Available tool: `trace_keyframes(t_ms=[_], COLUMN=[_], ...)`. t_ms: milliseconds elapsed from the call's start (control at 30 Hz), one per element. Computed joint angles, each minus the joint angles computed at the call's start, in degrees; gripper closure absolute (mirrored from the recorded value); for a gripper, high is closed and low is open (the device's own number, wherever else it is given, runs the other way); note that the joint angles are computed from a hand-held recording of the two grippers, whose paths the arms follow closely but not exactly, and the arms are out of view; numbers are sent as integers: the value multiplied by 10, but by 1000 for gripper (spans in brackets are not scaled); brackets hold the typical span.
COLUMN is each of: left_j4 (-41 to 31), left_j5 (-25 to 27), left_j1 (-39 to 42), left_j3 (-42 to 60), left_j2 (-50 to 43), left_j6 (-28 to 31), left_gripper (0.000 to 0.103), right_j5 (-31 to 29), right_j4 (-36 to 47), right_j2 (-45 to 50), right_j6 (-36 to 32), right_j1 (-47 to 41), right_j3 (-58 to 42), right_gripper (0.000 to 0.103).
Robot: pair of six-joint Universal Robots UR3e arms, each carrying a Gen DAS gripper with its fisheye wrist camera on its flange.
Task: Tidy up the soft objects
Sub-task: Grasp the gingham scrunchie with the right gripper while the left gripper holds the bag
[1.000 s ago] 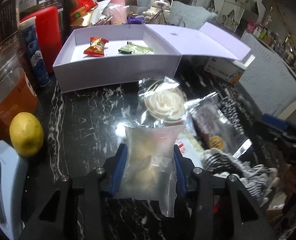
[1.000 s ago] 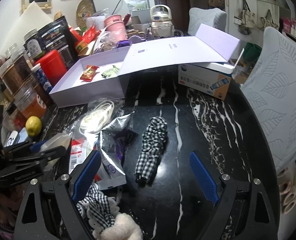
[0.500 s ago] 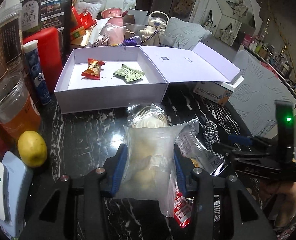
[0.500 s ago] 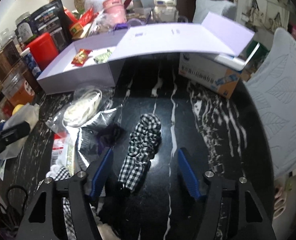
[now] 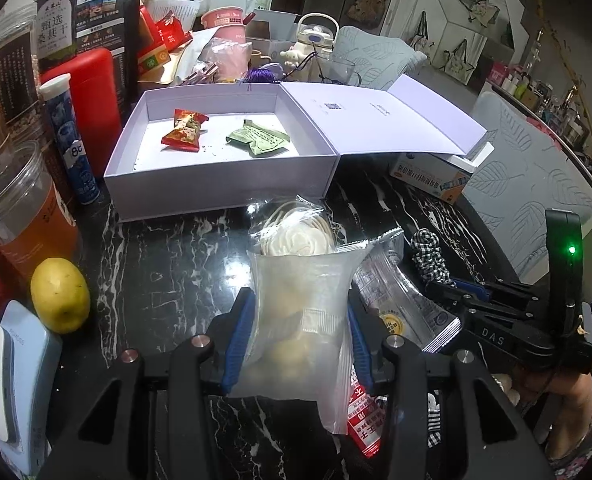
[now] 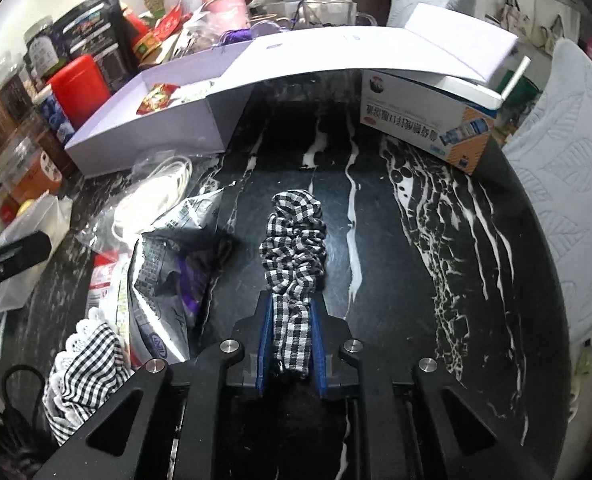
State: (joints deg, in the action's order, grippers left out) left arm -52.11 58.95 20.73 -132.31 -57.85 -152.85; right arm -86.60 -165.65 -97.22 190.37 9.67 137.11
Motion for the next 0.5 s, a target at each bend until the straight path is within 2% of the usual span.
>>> trace_keyframes(t_ms=[267,400,500], left_j4=[-59,-125,-202], left_j5=[-26,-50,-76], left_j1=[31,62,98], left_j3=[-11,-16,-13], left_j2=[61,120,180], left_j6=[28,60,98], left_gripper=[59,59,59], right_j5=[1,-3,-6], right_j4=[20,49,69], right_j2=[-84,-148,-188], right_j6=[11,22,26], right_j1=[-9,-3,7], right_j3=[40,55,60], right_gripper=[86,86,86])
